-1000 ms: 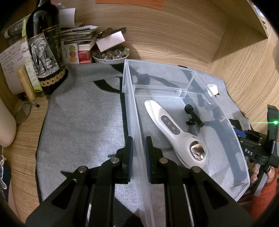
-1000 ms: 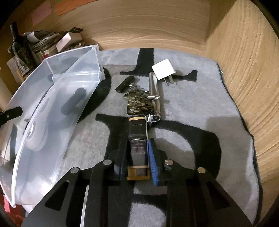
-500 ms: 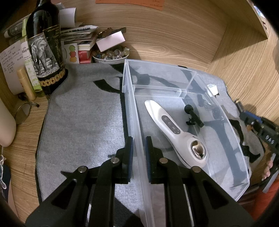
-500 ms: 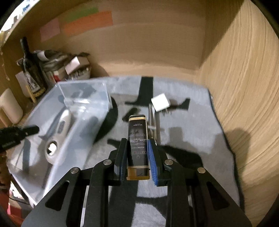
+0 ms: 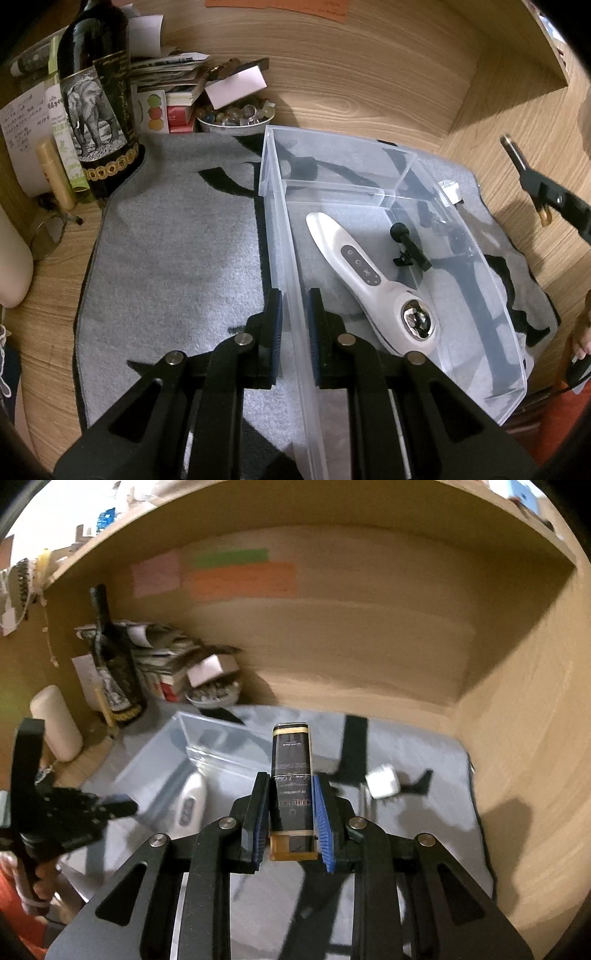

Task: Organize rigid objects
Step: 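Lower the black-and-gold box into the clear box beside the device and release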

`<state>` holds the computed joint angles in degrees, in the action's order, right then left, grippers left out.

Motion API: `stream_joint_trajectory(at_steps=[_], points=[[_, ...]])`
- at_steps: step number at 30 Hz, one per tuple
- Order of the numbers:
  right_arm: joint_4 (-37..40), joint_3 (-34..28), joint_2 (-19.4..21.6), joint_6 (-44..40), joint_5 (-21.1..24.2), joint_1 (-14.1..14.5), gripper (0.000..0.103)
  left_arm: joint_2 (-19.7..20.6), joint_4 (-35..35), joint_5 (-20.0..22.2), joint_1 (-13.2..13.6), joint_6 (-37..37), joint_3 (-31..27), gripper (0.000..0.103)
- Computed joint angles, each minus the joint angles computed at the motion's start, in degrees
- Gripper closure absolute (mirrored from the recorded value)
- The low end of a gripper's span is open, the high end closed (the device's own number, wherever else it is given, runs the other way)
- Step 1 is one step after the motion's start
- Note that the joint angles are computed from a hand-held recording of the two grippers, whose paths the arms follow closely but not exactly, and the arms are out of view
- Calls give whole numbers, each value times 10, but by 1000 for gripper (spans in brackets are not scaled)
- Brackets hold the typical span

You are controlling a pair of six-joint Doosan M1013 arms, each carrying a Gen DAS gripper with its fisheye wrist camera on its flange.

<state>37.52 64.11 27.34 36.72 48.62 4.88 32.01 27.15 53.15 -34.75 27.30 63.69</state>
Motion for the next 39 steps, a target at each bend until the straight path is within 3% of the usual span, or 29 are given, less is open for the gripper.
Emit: stream_joint_trajectory(at_steps=[8, 24, 34, 39], points=[[13, -12, 9, -31, 28, 18, 81, 0, -1, 0, 0, 1, 0, 90], [-92, -45, 47, 3, 99, 48, 81, 0, -1, 0, 0, 0, 0, 90], [-124, -39, 46, -3, 100, 55, 81, 0, -1, 1, 0, 1, 0, 90], [-116, -34, 42, -11, 94, 54, 69, 0, -1, 0, 0, 1, 0, 90]])
